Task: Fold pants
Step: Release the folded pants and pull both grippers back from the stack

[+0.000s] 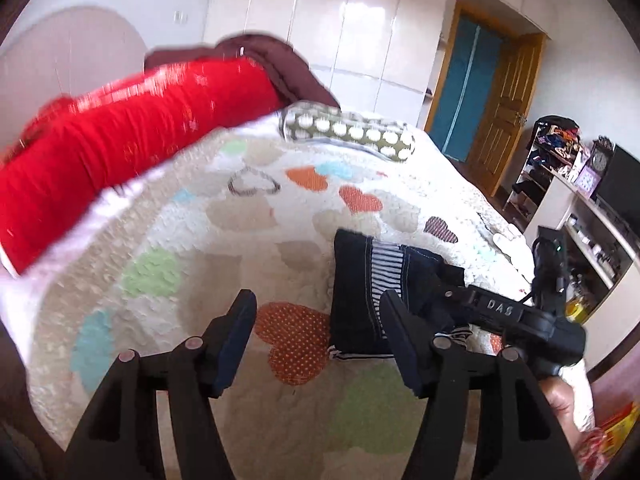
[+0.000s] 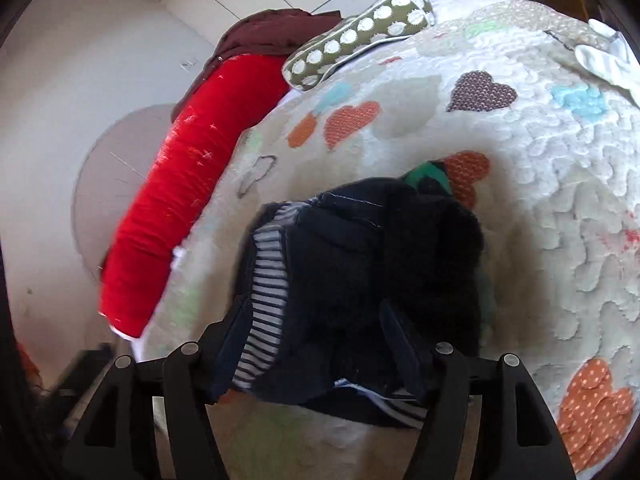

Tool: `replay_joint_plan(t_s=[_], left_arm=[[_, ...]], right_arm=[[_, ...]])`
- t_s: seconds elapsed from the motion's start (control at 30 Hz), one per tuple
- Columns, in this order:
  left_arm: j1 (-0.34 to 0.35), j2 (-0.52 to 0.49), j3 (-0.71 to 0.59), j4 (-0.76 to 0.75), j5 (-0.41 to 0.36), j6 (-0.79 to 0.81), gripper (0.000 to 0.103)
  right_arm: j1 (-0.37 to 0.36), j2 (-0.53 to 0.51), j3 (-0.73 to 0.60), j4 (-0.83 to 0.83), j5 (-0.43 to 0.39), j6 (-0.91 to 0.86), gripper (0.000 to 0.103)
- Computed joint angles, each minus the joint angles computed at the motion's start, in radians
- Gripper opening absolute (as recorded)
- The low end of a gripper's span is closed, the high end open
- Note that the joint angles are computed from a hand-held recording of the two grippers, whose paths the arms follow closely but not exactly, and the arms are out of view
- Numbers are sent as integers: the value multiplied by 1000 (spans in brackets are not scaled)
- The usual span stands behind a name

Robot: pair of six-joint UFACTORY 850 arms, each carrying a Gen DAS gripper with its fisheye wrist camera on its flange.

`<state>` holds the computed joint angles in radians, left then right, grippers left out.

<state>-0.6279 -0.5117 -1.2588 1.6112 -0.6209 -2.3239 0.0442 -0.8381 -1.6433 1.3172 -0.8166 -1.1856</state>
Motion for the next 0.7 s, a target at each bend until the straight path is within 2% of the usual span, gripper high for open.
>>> replay_joint_plan(t_s=[0.07, 0.13, 0.23, 0.33, 0.4, 0.5, 0.57, 0.7], left_arm=[[-34, 19, 16, -12, -91, 21, 75], [-70, 28, 25, -17, -213, 18, 91], [-112, 25, 21, -30, -372, -6, 102], [-131, 8, -13, -72, -446, 5, 103], [-130, -6, -46, -116, -434, 43, 103], [-118, -24, -75, -153, -354, 106, 103], [-113, -55, -109, -205, -324, 179, 103], [-115, -123, -183, -299, -321, 311, 103]], right_arm=[[-5, 53, 52, 25, 24, -28, 68], [-25, 142, 173, 130, 35, -171, 68], [-36, 286, 372, 312, 114, -411, 68], [-37, 383, 520, 456, 181, -593, 68], [-33, 433, 602, 578, 229, -748, 68], [-23, 465, 658, 736, 282, -925, 69], [-19, 465, 665, 787, 298, -994, 70], [-25, 461, 668, 851, 339, -1052, 70]])
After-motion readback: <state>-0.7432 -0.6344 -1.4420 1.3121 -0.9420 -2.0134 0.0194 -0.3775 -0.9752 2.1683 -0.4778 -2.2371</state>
